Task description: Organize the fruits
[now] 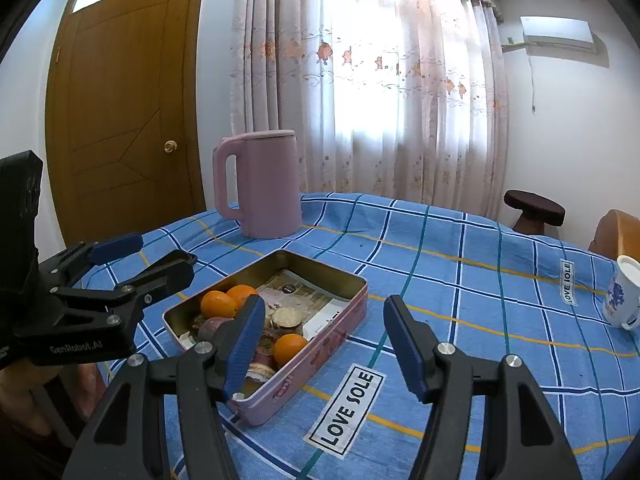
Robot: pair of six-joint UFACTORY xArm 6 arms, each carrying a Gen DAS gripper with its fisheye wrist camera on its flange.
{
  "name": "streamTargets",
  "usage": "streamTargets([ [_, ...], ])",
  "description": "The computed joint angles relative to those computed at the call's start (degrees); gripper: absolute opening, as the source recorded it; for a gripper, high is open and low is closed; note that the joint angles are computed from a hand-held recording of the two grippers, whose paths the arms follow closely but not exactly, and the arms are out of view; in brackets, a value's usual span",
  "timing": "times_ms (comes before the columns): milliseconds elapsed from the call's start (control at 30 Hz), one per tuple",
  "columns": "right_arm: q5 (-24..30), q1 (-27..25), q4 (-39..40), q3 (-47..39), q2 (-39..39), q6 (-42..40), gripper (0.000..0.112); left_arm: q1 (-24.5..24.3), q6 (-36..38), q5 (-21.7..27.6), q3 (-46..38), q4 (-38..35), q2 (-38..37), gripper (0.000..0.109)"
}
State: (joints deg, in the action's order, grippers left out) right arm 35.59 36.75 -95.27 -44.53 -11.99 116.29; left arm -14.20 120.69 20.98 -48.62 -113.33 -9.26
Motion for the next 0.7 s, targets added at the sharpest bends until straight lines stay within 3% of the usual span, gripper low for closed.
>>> streamTargets([
  [700,2.5,0.3,0.0,2.8,-3.1,0.6,0.064,-1.1,-0.2,-0.4,0.2,0.4,-0.5,0.103],
])
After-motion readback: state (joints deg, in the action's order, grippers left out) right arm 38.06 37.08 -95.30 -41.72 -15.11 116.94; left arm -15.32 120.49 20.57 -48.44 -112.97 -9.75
